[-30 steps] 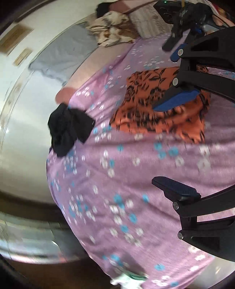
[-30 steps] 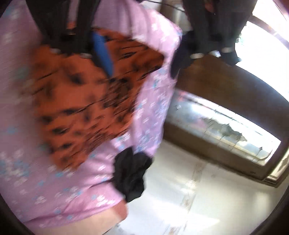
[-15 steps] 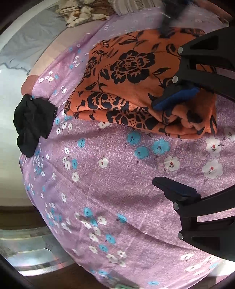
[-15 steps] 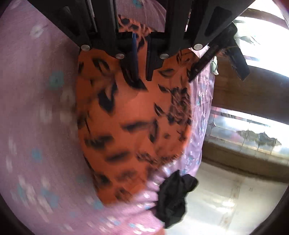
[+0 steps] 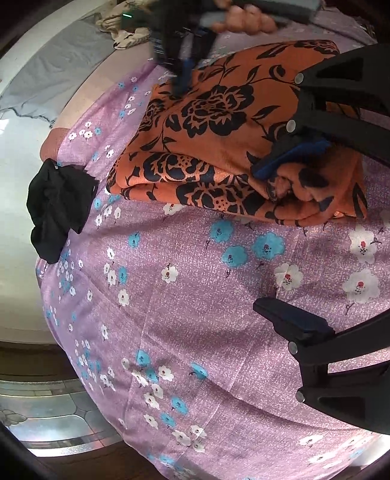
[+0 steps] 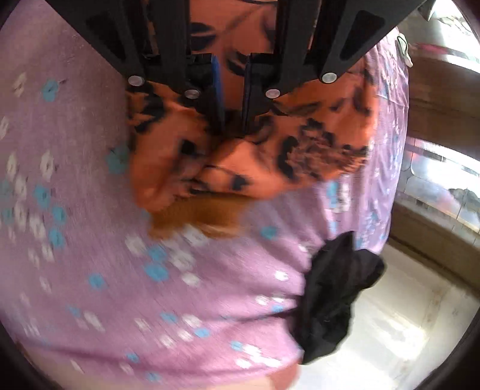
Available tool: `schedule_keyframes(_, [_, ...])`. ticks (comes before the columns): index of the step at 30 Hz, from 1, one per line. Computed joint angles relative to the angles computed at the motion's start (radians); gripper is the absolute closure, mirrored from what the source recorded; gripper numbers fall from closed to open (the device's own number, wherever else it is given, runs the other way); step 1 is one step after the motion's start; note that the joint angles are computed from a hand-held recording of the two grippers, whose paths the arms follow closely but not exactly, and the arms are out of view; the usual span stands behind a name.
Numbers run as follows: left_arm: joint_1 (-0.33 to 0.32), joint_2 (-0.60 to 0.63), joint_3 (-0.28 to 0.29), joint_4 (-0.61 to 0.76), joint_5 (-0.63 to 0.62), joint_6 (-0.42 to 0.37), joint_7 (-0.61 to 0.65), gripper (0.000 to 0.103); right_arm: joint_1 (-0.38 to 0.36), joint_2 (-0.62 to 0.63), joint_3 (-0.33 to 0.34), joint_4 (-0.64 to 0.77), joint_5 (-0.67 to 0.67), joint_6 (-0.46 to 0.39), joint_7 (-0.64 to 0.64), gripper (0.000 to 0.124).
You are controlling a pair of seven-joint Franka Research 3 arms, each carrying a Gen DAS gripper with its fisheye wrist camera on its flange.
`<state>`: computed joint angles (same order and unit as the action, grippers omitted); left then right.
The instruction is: Fold small clothes
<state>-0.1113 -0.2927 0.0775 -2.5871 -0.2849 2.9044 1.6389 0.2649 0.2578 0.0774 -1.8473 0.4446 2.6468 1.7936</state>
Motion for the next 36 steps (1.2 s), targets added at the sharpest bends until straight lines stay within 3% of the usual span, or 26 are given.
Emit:
schedule_keyframes(3, [-0.01, -0.001, 0.008, -0.005, -0.013, 0.014, 0.012, 0.02, -0.009, 0.014, 0.052, 0.056, 0.094, 0.029, -0.112, 0.11])
schedule_keyframes(5, [-0.011, -0.001, 0.006, -0.01, -0.014, 0.024, 0.011, 0.02, 0.007, 0.064, 0.07, 0.139, 0.104, -0.011, -0.158, 0.11])
schedule_keyframes(9, [-0.004, 0.001, 0.0, -0.012, 0.002, 0.029, -0.002, 0.019, 0.062, 0.233, 0.051, 0.349, 0.032, -0.148, -0.075, 0.11])
schedule_keyframes(12, [-0.005, 0.0, 0.001, -0.01, 0.008, 0.024, -0.005, 0.019, 0.054, 0.238, 0.056, 0.336, 0.041, -0.116, -0.081, 0.111])
schedule_keyframes(15, [-0.006, -0.001, 0.003, -0.01, 0.01, 0.025, -0.006, 0.019, 0.023, 0.21, 0.067, 0.328, 0.078, -0.177, -0.091, 0.111])
schedule_keyframes(19, [0.006, -0.002, -0.009, -0.01, 0.027, 0.024, -0.029, 0.019, -0.017, 0.068, 0.08, 0.174, 0.16, -0.176, -0.205, 0.109])
schedule_keyframes(24, [0.013, -0.005, -0.017, -0.012, 0.05, 0.022, -0.058, 0.019, -0.007, -0.111, 0.065, -0.053, 0.239, -0.146, -0.341, 0.11])
schedule_keyframes(30, [0.049, -0.004, -0.049, -0.013, 0.119, 0.021, -0.12, 0.015, 0.035, -0.303, 0.027, -0.33, 0.175, -0.104, -0.34, 0.109])
schedule_keyframes(31, [0.056, -0.004, -0.055, -0.014, 0.136, 0.023, -0.132, 0.015, 0.042, -0.308, 0.022, -0.355, 0.204, -0.089, -0.371, 0.109])
schedule_keyframes(34, [0.056, -0.003, -0.05, -0.007, 0.157, 0.006, -0.151, 0.013, 0.083, -0.353, 0.021, -0.464, 0.361, 0.067, -0.542, 0.109])
schedule_keyframes(36, [0.014, -0.008, 0.0, 0.012, 0.095, -0.041, -0.108, 0.013, 0.093, -0.374, 0.013, -0.483, 0.379, 0.07, -0.555, 0.109])
